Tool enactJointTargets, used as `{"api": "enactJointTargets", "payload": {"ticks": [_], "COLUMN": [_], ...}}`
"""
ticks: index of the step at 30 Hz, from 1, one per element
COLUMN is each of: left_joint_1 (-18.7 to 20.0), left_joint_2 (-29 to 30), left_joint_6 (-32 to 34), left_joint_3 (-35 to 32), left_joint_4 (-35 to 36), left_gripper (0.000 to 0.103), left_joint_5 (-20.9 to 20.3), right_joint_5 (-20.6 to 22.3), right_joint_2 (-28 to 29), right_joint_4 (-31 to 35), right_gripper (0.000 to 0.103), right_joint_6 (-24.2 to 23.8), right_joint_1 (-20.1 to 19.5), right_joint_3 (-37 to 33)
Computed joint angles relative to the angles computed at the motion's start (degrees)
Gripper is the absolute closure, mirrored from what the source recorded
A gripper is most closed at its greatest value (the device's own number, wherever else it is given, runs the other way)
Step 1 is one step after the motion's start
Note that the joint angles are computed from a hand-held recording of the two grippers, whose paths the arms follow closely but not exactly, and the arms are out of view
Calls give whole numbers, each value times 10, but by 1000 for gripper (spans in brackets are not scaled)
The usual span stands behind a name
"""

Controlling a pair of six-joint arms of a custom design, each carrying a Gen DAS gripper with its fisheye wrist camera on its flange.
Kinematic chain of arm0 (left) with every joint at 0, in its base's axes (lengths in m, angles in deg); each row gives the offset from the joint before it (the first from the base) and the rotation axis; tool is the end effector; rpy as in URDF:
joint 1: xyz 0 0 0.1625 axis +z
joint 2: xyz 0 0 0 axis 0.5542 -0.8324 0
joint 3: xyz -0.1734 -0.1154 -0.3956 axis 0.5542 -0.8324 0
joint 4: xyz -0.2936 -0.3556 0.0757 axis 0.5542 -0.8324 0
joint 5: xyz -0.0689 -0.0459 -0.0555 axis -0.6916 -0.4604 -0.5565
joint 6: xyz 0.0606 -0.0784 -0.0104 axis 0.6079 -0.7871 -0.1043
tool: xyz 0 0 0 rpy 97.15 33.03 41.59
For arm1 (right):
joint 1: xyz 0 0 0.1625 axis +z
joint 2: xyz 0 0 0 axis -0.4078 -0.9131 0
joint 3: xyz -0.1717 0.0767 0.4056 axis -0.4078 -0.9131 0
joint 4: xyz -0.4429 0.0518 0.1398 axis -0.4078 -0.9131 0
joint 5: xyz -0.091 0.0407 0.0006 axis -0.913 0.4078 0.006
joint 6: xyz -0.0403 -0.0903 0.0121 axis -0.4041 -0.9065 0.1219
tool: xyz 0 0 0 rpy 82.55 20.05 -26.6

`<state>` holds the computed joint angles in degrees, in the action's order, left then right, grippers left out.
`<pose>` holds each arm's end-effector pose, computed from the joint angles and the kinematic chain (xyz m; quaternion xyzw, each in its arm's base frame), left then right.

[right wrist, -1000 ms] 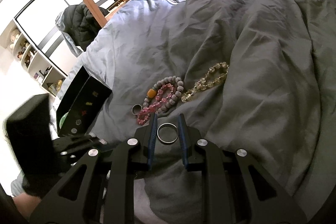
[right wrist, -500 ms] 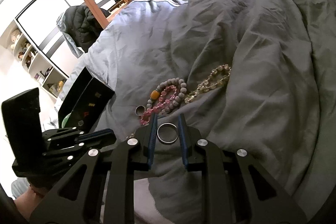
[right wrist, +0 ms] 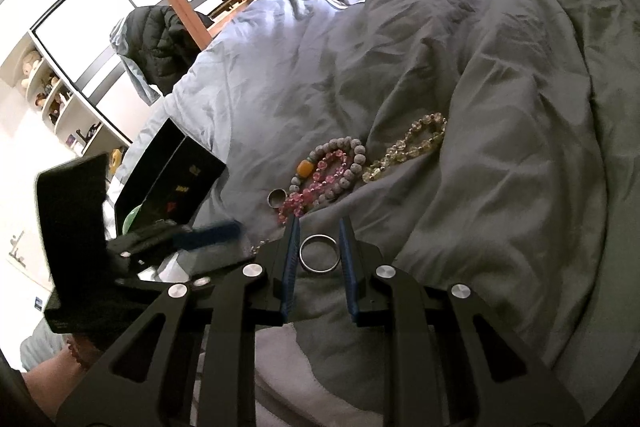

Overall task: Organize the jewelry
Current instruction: 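Lift the charm with the left tool while the right tool carries the ring toward the box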

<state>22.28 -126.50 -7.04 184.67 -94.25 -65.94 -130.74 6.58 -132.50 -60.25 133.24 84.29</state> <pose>-0.1987 -0.5834 0.1387 0.4135 0.8984 -0.0427 0.1415 0.2365 -0.4430 0.1214 -0.0313 -0.8990 0.3998 0.1762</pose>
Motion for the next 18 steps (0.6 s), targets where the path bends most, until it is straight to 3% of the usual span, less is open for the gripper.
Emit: {"api": "enactJointTargets", "payload": {"ticks": [2,7,10,15,18], "left_joint_1": [5,-6,-3,7,9], "left_joint_2": [3,-17,-29,-50,-52], "left_joint_6": [3,21,13,-3,-6], "left_joint_3": [0,15,13,4,2], "left_joint_4": [8,-3,6,24,25], "left_gripper": [91,92,98,99,99], "left_joint_5": [-9,-16,-31,-63,-61], "right_joint_5": [0,1,2,1,0], "right_joint_2": [0,0,0,-1,-1], "right_joint_4": [-2,-5,-10,-13,-13], "right_gripper": [82,82,82,82,82], "right_joint_6": [2,2,2,1,2], "right_joint_1": [-2,-3,-2,3,5], "right_joint_3": [0,2,2,3,3]}}
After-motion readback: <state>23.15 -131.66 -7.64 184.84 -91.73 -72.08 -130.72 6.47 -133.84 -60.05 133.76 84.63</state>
